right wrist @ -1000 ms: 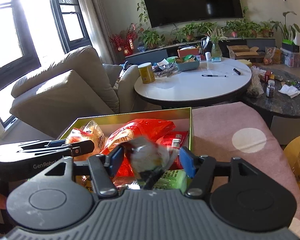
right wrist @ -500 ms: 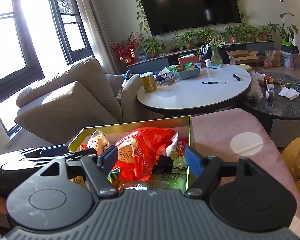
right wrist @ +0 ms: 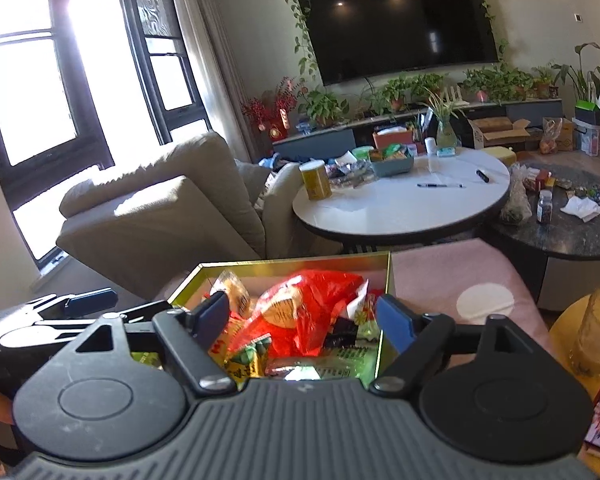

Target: Organize snacks

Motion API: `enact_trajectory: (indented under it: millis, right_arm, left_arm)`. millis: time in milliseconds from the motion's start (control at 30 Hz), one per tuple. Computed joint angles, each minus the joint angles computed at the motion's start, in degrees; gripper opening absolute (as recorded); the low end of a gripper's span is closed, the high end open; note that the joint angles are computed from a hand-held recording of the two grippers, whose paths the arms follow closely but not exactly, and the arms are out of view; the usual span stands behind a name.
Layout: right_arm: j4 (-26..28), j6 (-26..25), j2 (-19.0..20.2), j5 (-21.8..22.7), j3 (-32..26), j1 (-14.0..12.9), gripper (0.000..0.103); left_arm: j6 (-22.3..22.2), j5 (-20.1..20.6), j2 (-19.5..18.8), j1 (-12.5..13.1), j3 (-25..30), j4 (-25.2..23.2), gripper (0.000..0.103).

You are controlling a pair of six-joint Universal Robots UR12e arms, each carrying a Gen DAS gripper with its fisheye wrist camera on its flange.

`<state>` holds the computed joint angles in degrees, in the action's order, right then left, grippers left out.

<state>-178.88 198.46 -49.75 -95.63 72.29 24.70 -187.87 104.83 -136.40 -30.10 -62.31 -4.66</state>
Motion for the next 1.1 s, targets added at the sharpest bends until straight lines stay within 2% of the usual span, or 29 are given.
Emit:
enact_trajectory:
  millis: [100, 233, 333, 400, 467, 600, 700, 1100]
  right_arm:
    - [-1.65, -0.52, -1.36, 1.76, 1.41, 0.01, 0.08]
    - [-2.77, -2.34, -2.03, 0.41, 2.57, 1.25, 0.08]
    - [-2.66, -2.45, -1.93, -0.8, 3.35, 2.27, 0.08]
    - [-1.81, -2.0, -2.04, 0.34, 4.07, 2.51, 0.08]
    - [-0.85, -0.94, -2.12, 1.56, 4.72, 2.72, 0.08]
    - [1.3, 1.82, -2.24, 0.22, 5.46, 3.48, 0.081]
    - [1.99, 3.09, -2.53, -0.24, 5.89, 3.94, 0.081]
    - [0.43, 1.66, -2.86, -3.21, 6.56, 5.45, 0.081]
  left_arm:
    - [0.58, 1.58, 0.91, -0.54, -1.28, 1.93, 0.103]
    - [0.76, 2.81, 2.43, -1.1, -3.86, 2.02, 0.103]
    - [-0.34, 5.65, 3.33, -1.67, -6.11, 2.38, 0.103]
    - [-1.54, 6.39, 4.13, -1.82, -7.75, 1.89, 0.103]
    - [-2.5, 6.62, 4.84, -1.85, -9.21, 1.07, 0.103]
    - [-4.97, 7.57, 6.21, -2.12, -12.44, 1.96, 0.103]
    - [-6.77, 6.59, 7.07, -2.0, -14.27, 2.98, 0.103]
    - [-5.89, 6.68, 8.25, -2.37, -16.82, 5.22, 0.103]
